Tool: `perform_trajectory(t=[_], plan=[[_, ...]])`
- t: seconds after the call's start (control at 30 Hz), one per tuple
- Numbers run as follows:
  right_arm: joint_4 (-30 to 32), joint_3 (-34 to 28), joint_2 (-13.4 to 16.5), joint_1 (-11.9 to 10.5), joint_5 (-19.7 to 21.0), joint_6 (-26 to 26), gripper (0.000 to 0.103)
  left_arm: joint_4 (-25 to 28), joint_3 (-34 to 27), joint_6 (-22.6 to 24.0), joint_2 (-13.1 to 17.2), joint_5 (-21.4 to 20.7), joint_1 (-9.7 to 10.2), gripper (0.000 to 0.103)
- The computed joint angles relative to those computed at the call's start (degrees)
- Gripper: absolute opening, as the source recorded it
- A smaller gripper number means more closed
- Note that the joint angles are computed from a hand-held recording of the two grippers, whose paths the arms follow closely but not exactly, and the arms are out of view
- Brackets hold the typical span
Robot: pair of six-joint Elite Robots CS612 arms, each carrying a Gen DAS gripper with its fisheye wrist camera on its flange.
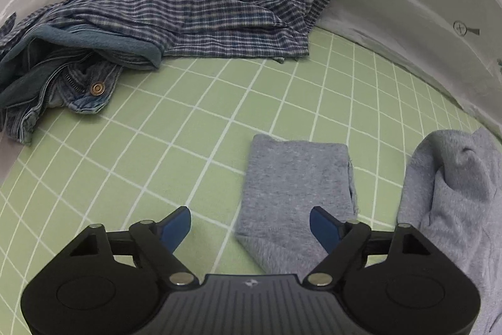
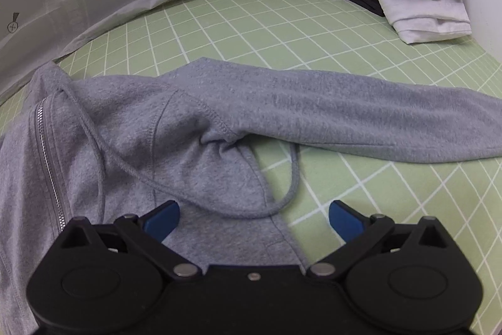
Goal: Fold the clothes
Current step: 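Grasp the grey sleeve cuff with the left gripper and lift it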
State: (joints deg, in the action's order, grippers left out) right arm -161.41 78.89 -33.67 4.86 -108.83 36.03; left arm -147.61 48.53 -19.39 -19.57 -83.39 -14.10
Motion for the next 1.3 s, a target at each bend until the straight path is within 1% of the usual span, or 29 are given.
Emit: perform_trajectory(t=[0.07,0.13,0.17,0.23,0.3,0.33,0.37,0.4,0.43,0.5,0.63,0.73,0.87,1.07,1.17,1.3], plan=[[1.5,-0.47,0.06,0.22,-0.45,-0.69,0.103,1.1,-1.04,1.45,0.67,1.43,-0.3,0.075],[3.36,-0.77,0.03,0.29,-0.11,0.17,0.103,0.19,-0.78,1.48,0.77,1.79,-0.36,0.073],[4.12,-0.78,-0.05,0.26,0.48,1.04,0.103,-0.45,-0.41,1.28,0.67,1.59,-0.27,0.07],[4.37,-0.54,-0.19,0.28,1.11,2.44,0.103,-2.46,0.55,1.24,0.47,1.86,-0.32,0.061],[4.16,-0.4,-0.21,0.29,1.45,2.58,0.103,-4.47,1.62,1.18,0.16,1.76,-0.33,0.045],[4.06,-0.37,-0.2,0.29,1.48,2.51,0.103,-5.14,2.03,1.03,0.03,1.57,-0.33,0.041],[4.03,-0.36,-0.2,0.29,1.51,2.45,0.103,-5.82,2.43,0.88,-0.1,1.27,-0.32,0.033],[4.03,-0.36,-0.2,0.28,1.56,2.39,0.103,-6.32,2.7,0.71,-0.19,1.01,-0.32,0.029],[4.03,-0.36,-0.2,0.27,1.6,2.33,0.103,-6.62,2.98,0.43,-0.29,1.0,-0.33,0.028],[3.85,-0.25,-0.23,0.29,1.66,2.24,0.103,-6.83,3.6,-0.41,-0.61,0.88,-0.16,0.023],[3.08,0.28,-0.4,0.33,1.81,2.01,0.103,-7.48,5.79,-2.12,-1.69,1.41,0.29,0.021],[2.32,0.74,-0.48,0.45,1.59,2.11,0.103,-8.47,8.46,-2.32,-2.94,2.4,0.67,0.021],[1.95,0.86,-0.45,0.51,1.39,2.09,0.103,-9.91,12.04,-2.82,-4.57,3.58,1.23,0.024],[1.51,1.1,-0.5,0.5,1.41,1.94,0.103,-10.71,15.18,-6.16,-6.1,5.89,2.33,0.026],[1.49,1.16,-0.54,0.49,1.48,1.82,0.103,-10.23,16.12,-7.59,-6.59,8.6,2.91,0.027],[1.5,1.2,-0.56,0.48,1.54,1.71,0.103,-8.93,17.34,-10.89,-7.31,12.15,3.92,0.027]])
